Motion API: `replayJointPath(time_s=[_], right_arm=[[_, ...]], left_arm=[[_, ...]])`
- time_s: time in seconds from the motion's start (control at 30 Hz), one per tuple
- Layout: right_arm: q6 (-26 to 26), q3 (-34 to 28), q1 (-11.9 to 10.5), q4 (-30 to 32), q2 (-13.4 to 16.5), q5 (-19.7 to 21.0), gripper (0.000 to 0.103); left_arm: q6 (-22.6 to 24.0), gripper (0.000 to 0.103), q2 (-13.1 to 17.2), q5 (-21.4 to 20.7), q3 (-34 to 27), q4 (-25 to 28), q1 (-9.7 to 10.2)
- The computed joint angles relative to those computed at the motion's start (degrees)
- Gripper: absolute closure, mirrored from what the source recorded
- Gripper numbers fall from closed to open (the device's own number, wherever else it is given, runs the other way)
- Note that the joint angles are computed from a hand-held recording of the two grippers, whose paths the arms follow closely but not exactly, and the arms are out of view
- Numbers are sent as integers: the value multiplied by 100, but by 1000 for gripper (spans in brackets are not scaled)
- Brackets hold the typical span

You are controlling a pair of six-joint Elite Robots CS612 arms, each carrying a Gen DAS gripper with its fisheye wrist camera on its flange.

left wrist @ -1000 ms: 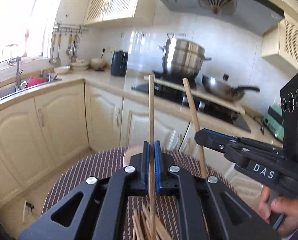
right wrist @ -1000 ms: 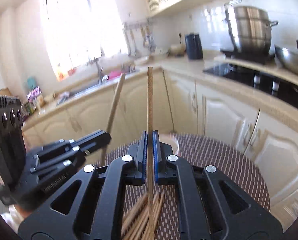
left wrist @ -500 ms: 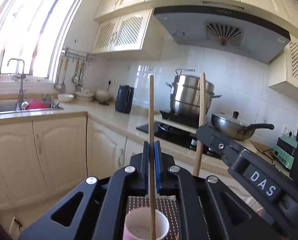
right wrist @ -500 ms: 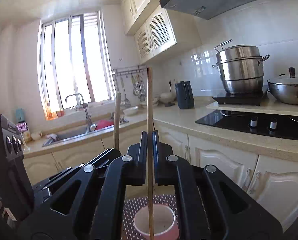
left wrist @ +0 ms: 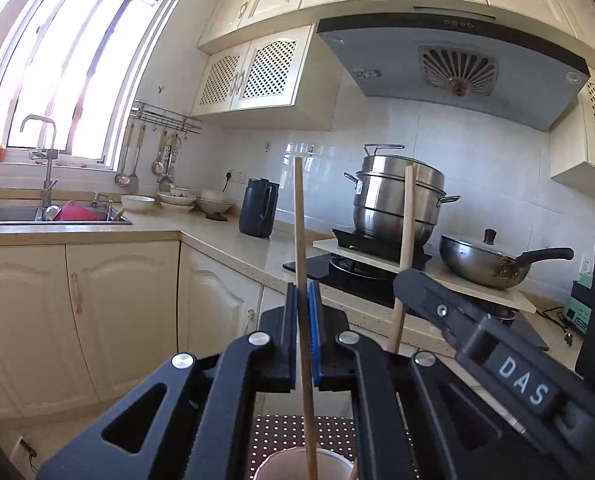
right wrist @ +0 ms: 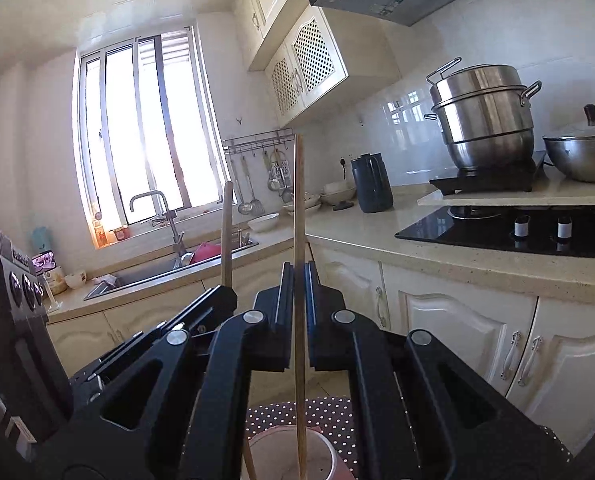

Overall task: Organize utensils
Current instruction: 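Lift both held chopsticks and carry them above the pink cup, then lower the chopsticks into the pink cup and open both tools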

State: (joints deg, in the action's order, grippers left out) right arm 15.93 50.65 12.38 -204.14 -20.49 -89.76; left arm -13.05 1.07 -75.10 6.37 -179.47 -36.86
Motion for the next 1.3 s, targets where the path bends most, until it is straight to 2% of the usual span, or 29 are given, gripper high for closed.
replayJointPath(time_s=[0.1, 0.2, 0.33, 0.43, 0.5, 0.73, 1.03, 1.2, 1.23, 1.27, 1.3], right_arm=[[-18, 75, -20, -1, 1, 49, 97], [-22, 145, -30, 26, -15, 64, 97], [-11, 226, -35, 83, -47, 95, 97], [-46, 305, -27, 104, -70, 115, 97], [-55, 364, -21, 103, -87, 125, 97], [4, 473, -23, 152, -134, 144, 97], [-19, 598, 7, 349, -196, 79, 97], [194, 693, 15, 488, -259, 52, 96], [249, 718, 14, 510, -278, 86, 96], [317, 753, 9, 535, -304, 123, 95], [362, 792, 14, 561, -334, 96, 93]], left_arm=[[-26, 97, 4, 6, 25, -15, 17], [-94, 97, 115, 64, -197, 2, 12], [-142, 97, -29, -53, 76, -44, 24], [-193, 97, -229, -92, 488, -296, 25], [-275, 97, -391, -278, 812, -540, 44], [-102, 97, -592, -146, 1248, -678, 12], [96, 97, -981, -101, 2039, -236, -13], [-36, 96, -1226, -148, 2453, 100, 8], [-90, 95, -1294, -176, 2576, 95, 16], [-112, 86, -1358, -173, 2682, 126, 18], [-116, 69, -1428, -126, 2799, 147, 11]])
